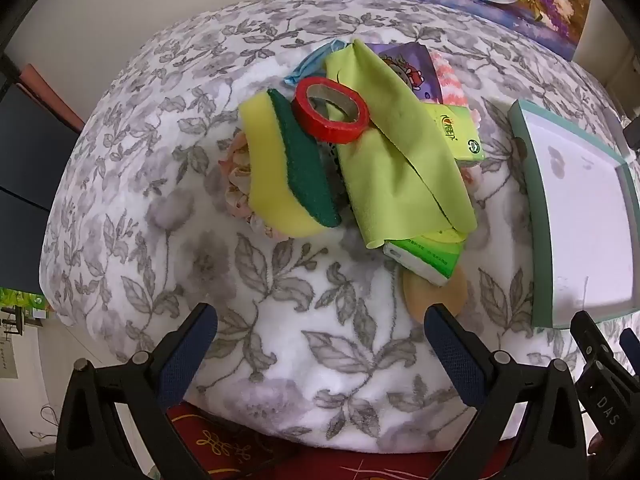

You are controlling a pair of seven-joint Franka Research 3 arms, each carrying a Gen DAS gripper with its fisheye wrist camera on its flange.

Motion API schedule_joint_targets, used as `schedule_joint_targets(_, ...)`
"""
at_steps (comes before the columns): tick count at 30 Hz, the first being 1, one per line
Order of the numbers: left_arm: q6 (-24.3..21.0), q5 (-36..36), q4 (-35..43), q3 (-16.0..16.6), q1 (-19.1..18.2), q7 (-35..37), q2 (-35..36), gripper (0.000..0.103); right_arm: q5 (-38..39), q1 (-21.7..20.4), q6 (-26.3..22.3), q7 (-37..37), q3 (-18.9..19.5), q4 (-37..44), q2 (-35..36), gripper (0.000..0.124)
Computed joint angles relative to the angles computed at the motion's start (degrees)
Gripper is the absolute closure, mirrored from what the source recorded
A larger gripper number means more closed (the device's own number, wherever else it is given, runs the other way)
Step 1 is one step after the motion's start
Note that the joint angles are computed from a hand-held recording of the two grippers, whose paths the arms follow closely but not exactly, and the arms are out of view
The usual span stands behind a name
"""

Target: Organize soft objects

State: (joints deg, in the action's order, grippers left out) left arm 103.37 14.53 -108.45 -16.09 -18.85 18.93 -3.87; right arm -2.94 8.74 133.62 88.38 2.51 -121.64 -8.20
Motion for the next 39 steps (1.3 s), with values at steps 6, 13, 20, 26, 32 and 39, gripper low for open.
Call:
schedule_joint_targets(6,-0.03,0.21,-0.01,-0.01,-0.03,0.00,0.00,0.000,0.00,-0.01,-0.06,0.01,-0.05,0.07,0.03,0.021)
schedule_joint_targets(13,-1.19,0.79,1.90,0.05,0.03,0.96,0.51,0.000,-0.88,-0.05,0.50,0.85,0.22,-0.23,-0.33,0.021)
schedule_joint_targets(20,-1.71,1.39,1.66,-0.24,-0.55,-0.27,0.67,0.000,-0.06,-0.01,0.23,-0.03,-0.01,-0.77,-0.75,0.021)
schedule_joint_targets(26,-2.08,1.69,2.10,-0.15,-0.50,0.20,0.84,0.000,-0.43,-0.09,-0.16,0.73,0.19,0.13,-0.24,0.021)
schedule_joint_targets(32,-2.36,2.19,2.37,-0.26,-0.60,0.07,0.96,0.000,-1.12,0.21,0.08,0.61,0.34,-0.06,-0.27,0.021)
schedule_joint_targets(39,-2.37,2.23,2.34,-0.23,-0.63,0.02,0.98,0.000,-1.11,0.23,-0.27,0.64,0.25,0.10,-0.18,0.021)
